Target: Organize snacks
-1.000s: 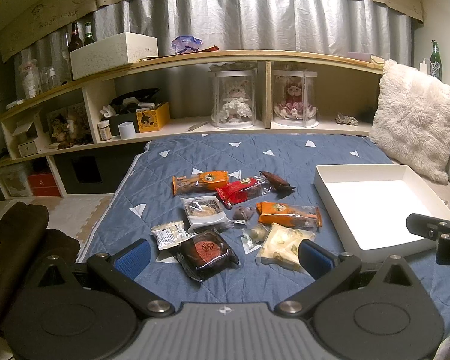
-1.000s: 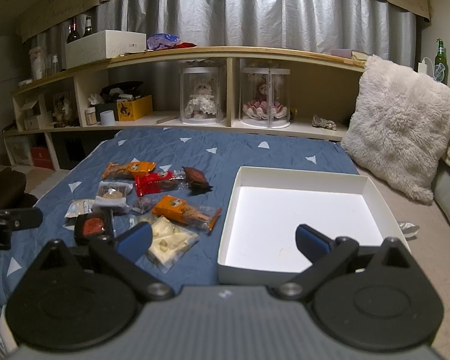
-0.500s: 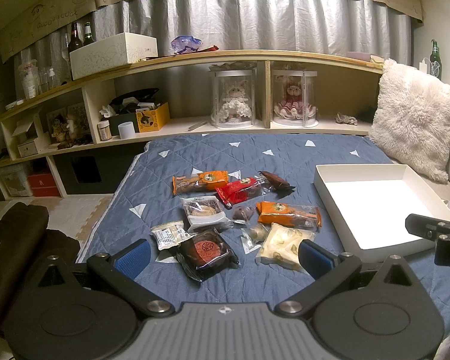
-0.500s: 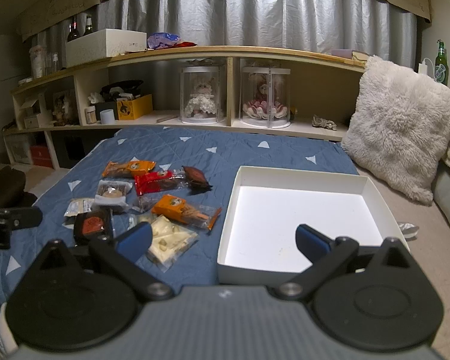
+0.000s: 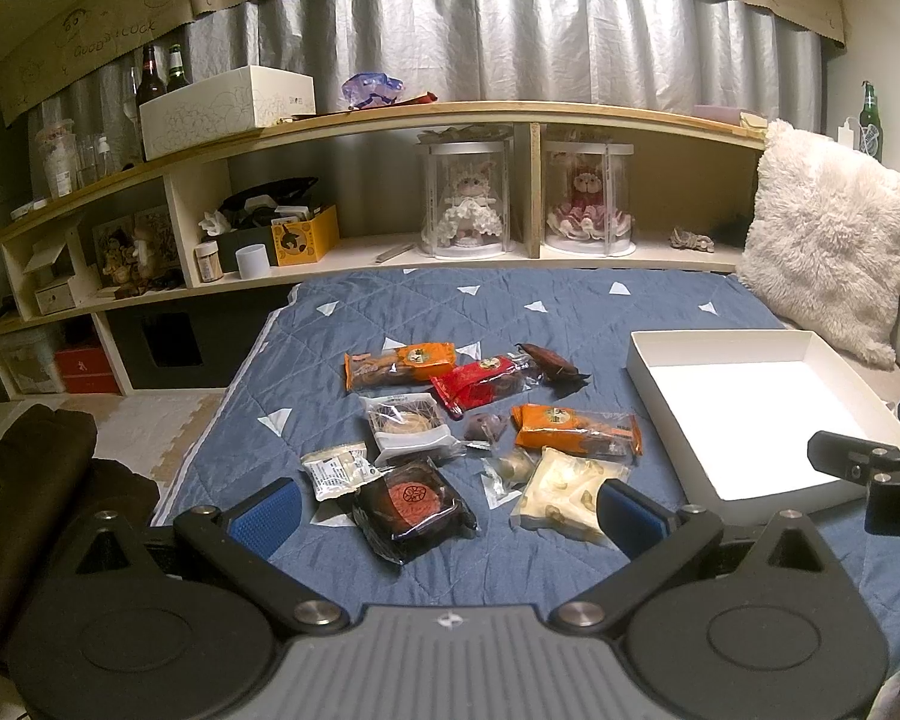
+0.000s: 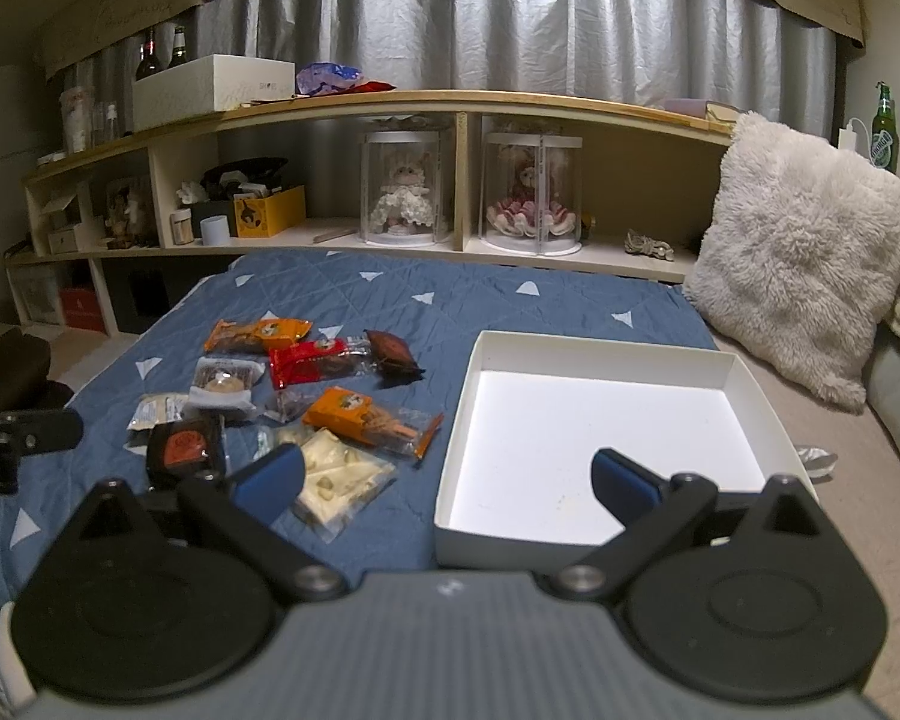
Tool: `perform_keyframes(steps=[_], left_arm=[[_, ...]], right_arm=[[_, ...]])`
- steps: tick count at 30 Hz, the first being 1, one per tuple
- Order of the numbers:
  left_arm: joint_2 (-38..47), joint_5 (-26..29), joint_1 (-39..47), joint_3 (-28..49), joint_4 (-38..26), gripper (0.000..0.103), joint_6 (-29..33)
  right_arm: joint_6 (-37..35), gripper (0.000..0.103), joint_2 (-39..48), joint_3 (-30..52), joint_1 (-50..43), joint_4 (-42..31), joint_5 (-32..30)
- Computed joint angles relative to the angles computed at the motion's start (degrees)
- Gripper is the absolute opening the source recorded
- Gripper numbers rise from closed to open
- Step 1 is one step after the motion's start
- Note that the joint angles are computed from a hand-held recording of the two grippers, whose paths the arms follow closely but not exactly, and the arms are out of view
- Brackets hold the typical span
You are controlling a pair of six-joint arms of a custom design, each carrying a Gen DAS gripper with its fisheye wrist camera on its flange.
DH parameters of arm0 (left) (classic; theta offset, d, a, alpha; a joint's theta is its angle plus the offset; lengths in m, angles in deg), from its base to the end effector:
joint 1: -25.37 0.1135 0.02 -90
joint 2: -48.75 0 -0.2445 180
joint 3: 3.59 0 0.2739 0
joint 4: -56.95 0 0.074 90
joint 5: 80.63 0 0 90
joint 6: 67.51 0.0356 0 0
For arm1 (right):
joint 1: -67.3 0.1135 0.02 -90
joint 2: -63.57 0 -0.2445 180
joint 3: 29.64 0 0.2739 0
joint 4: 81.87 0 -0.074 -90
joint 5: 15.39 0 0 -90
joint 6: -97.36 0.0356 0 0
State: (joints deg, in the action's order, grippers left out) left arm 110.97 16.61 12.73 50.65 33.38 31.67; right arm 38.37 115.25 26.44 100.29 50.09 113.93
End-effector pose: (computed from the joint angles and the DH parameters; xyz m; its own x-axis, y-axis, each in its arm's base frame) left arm 0.2629 -0.0636 0.2346 -0.4527 0.2637 -0.8518 0.3992 0.9141 0.0709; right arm 0.1926 0.0981 0.2563 -0.5150 0.1409 -0.8455 0.2668 0.9637 -0.0020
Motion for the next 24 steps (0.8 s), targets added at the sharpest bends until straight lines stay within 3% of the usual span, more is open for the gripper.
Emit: perform_keyframes(steps=[24], left_arm=[[1.82, -1.67, -0.78, 1.09, 0.35, 0.103, -1.35]], right_arm=[[-1.57, 0.102, -0.02, 0.08, -0.84, 0.71, -0.98]])
